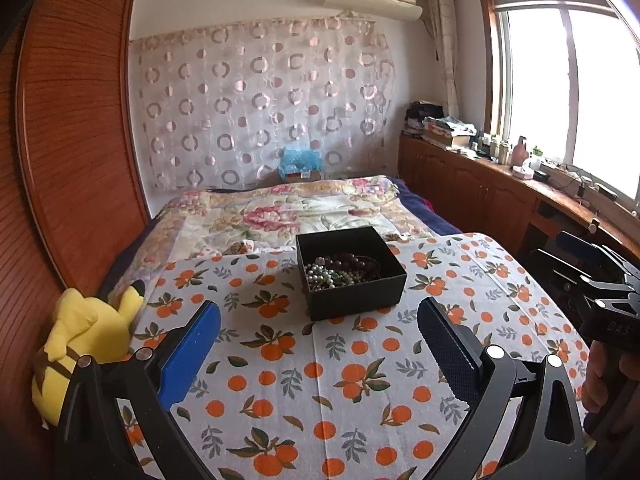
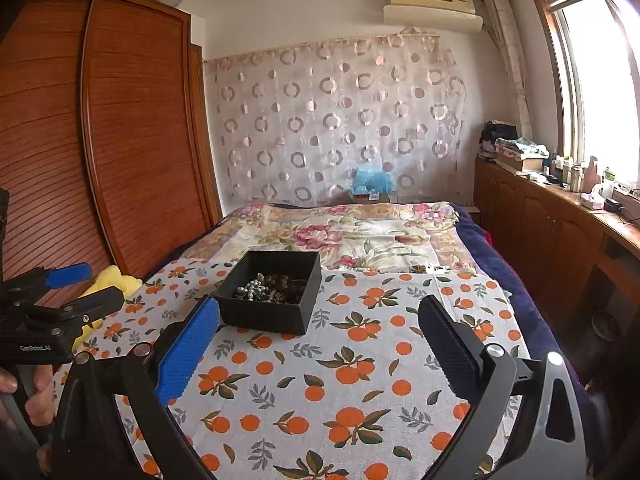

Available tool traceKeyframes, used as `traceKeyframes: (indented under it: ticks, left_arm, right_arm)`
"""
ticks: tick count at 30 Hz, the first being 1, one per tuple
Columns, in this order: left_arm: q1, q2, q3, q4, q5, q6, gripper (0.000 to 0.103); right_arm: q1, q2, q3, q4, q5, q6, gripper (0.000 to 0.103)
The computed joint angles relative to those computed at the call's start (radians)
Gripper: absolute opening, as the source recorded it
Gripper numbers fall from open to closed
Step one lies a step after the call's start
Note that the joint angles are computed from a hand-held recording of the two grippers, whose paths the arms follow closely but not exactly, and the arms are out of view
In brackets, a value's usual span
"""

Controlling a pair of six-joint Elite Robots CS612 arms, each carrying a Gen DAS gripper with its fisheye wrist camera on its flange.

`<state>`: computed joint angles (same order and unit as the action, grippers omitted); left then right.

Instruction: Organize jewelry

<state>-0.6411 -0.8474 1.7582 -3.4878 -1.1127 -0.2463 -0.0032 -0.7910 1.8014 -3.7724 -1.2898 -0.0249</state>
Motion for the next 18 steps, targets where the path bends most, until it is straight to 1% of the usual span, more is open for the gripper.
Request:
traceKeyframes:
  ticks: [18]
  left_arm:
    - [0.0,0.0,0.001,-0.002,0.0,0.001,0.095]
  right_arm:
    - [-0.001,-0.002,0.002,0.002,0.003,0.001,0.1]
